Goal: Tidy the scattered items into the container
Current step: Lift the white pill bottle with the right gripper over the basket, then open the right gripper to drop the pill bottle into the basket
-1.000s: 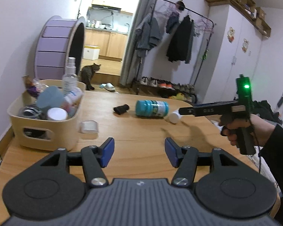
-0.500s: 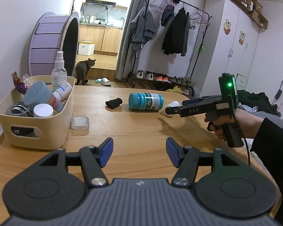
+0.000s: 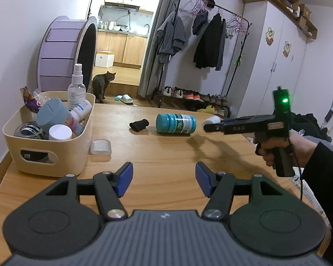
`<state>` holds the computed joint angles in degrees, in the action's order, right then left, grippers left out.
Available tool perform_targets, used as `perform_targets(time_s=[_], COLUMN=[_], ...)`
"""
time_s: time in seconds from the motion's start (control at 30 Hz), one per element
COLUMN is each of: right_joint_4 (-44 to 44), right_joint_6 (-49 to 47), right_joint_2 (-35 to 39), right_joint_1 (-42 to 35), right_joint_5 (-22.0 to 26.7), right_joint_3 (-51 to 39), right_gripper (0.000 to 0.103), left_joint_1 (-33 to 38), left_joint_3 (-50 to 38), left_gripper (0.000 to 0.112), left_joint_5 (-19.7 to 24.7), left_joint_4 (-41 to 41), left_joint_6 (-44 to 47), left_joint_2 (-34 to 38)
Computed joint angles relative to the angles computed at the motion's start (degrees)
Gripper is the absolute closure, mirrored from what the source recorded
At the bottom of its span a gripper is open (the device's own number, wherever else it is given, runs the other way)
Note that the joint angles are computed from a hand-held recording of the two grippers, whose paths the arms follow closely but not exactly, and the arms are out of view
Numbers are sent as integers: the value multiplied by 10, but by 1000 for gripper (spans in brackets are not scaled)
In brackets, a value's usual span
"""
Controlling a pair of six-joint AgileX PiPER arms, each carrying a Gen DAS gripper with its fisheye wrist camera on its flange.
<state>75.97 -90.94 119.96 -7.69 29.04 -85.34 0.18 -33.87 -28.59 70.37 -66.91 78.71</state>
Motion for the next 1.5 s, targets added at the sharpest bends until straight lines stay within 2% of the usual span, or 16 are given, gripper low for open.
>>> perform_targets(time_s=[0.2, 0.33, 0.5, 0.73, 0.9, 1.27, 1.37, 1.47, 1.5], right_joint_4=[89, 104, 84, 8, -46, -242, -305, -310, -316], right_joint_6=[-88, -104, -77, 27, 94, 306, 366, 386, 395], right_joint_2=[-82, -117, -117, -59, -5, 163, 184, 182, 175], right_joint_1=[-1, 25, 75, 157, 200, 267, 280, 273, 272], right_joint_5=[30, 57, 80, 86, 124, 188, 182, 162, 145], right_joint_3=[77, 93, 66, -51, -162, -461, -497, -484, -470], right_gripper=[45, 45, 45, 45, 45, 45, 45, 44, 38], left_joint_1=[33, 57, 99, 144, 159, 187, 188, 185, 185], left_joint_3=[13, 22, 28, 25, 19, 8, 9, 10, 10], left_gripper=[51, 51, 51, 51, 51, 50, 50, 50, 50], left_joint_5=[-26, -27, -36, -58, -53, -55, -58, -56, -55], left_joint_4=[17, 11, 31, 60, 63, 79, 81, 82, 85], left_joint_6=[-8, -8, -34, -54, -59, -74, -76, -76, -77], left_joint_2=[-19, -34, -47, -54, -53, -41, -44, -46, -46])
